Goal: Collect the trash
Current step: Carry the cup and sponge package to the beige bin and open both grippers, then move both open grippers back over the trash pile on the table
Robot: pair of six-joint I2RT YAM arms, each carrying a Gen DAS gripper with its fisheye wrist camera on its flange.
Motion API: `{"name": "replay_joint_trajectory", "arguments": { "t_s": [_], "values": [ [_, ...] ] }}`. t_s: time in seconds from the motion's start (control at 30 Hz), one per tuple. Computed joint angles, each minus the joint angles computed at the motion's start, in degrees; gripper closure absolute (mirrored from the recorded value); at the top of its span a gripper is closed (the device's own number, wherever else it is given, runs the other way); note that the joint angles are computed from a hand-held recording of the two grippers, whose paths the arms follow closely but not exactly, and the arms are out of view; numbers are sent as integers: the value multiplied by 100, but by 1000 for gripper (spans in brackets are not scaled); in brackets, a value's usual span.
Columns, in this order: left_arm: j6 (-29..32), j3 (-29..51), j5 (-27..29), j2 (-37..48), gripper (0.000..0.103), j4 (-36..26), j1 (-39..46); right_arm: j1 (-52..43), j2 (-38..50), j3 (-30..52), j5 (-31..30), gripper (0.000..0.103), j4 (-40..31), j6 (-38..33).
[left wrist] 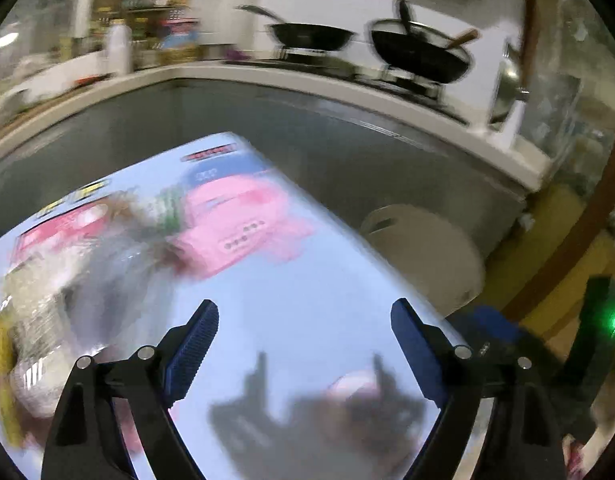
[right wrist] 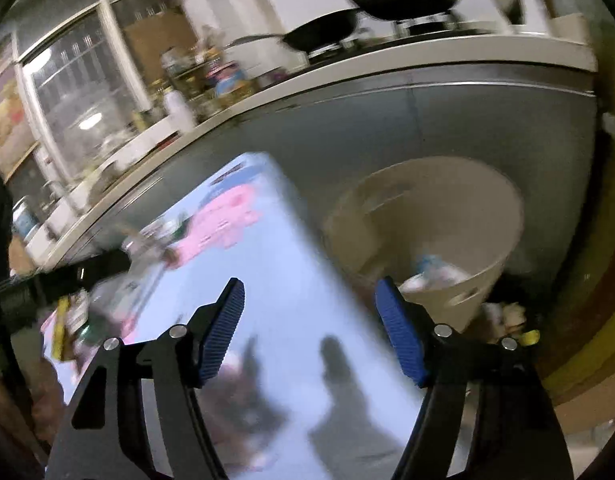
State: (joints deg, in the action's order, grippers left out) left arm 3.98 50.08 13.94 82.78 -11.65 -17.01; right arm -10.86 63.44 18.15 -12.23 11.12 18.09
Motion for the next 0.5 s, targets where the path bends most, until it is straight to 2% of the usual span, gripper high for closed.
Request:
{"name": "replay_joint_trajectory", "arguments": {
  "t_s": [0.07, 0.17, 0.33, 0.5],
  "values": [
    [419, -594, 83, -563, 15, -101, 766, 693, 127, -19, 235, 35, 74, 323],
    [1043, -1056, 288, -1053, 15, -483, 1969, 1971, 539, 95, 733, 35, 194, 863],
    [1922, -1084, 935, -1046, 15, -1005, 3916, 3472, 1030, 589, 1446, 35, 17, 1407],
    [2419, -906, 1399, -836, 15, -1070, 4998, 4518, 1364, 1341, 2024, 35, -554, 1662]
  ]
}}
